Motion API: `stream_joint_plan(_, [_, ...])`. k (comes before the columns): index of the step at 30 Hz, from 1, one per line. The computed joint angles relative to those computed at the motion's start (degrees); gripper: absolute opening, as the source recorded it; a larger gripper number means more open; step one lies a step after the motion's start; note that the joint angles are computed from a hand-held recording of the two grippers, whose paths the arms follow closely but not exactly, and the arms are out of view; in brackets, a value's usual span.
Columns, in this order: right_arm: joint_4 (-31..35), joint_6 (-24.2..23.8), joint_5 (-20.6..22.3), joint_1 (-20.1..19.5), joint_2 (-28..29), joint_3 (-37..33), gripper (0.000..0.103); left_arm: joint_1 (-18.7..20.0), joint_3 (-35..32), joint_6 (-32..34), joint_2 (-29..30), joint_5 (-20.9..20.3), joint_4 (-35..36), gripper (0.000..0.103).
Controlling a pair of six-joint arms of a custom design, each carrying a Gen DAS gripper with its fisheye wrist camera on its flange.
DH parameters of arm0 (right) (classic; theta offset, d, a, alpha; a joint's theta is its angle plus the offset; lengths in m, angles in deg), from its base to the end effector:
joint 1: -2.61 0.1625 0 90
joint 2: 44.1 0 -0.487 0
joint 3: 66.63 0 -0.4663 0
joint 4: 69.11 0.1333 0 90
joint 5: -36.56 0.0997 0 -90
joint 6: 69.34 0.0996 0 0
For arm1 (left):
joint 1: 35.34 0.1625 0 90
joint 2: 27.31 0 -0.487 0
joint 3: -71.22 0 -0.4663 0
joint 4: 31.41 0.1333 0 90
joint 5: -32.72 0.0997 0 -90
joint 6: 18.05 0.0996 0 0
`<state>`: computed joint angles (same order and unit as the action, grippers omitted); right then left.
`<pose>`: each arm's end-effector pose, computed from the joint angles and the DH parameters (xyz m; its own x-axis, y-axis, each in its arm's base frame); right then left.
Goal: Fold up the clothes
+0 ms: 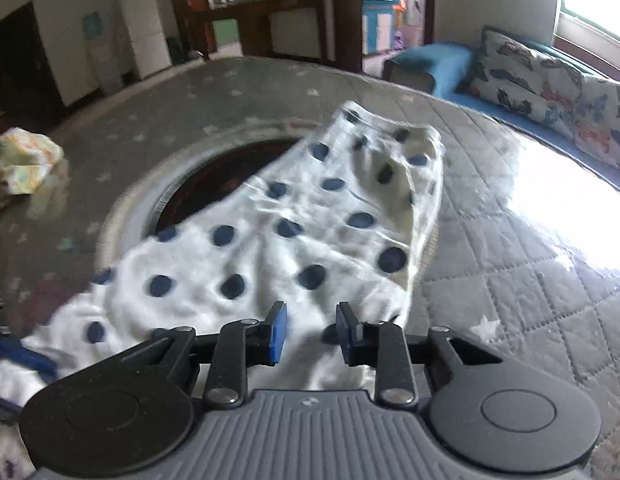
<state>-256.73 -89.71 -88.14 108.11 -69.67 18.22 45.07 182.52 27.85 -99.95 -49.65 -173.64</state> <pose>0.2893 -0.7567 -0.0306 -0.7582 -0.1500 0.6345 -0.5051 0.7505 -0.4261 0.0396 -0.6451 0.2635 -0.5674 0.7819 -0.2583 0.8182 0.5705 -0.0706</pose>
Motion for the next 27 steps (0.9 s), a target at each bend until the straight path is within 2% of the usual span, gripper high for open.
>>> stream_joint_plan(5, [1.2,-0.6,2.9,1.4,-0.9,3.4,0.027,0.2,0.3,0.9,-0.2,0.0,0.0,0.045])
stream_joint_plan(8, [1.8,-1.8,1.2,2.0,-0.1,4.2,0.027,0.4,0.3,1.0,-0.3,-0.1,0.1,0.045])
stream_joint_plan(13, [-3.3,-3.4,-2.4,3.0,0.9,4.7,0.027,0.5,0.6,1.5,-0.6,-0.2,-0.1,0.046])
stream_joint_plan(20, [-1.8,-4.6,2.3,4.0,0.5,6.3,0.027,0.8,0.9,1.9,-0.7,-0.6,-0.3,0.047])
stream_joint_plan(25, [-3.9,-3.4,0.2,3.1,1.6,5.7,0.027,1.2,1.2,2.9,-1.0,-1.0,-0.4,0.047])
stream_joint_plan(27, [-5.6,-2.7,-2.7,3.1,2.2,4.9,0.027,1.3,1.2,3.0,-1.1,-1.1,-0.5,0.047])
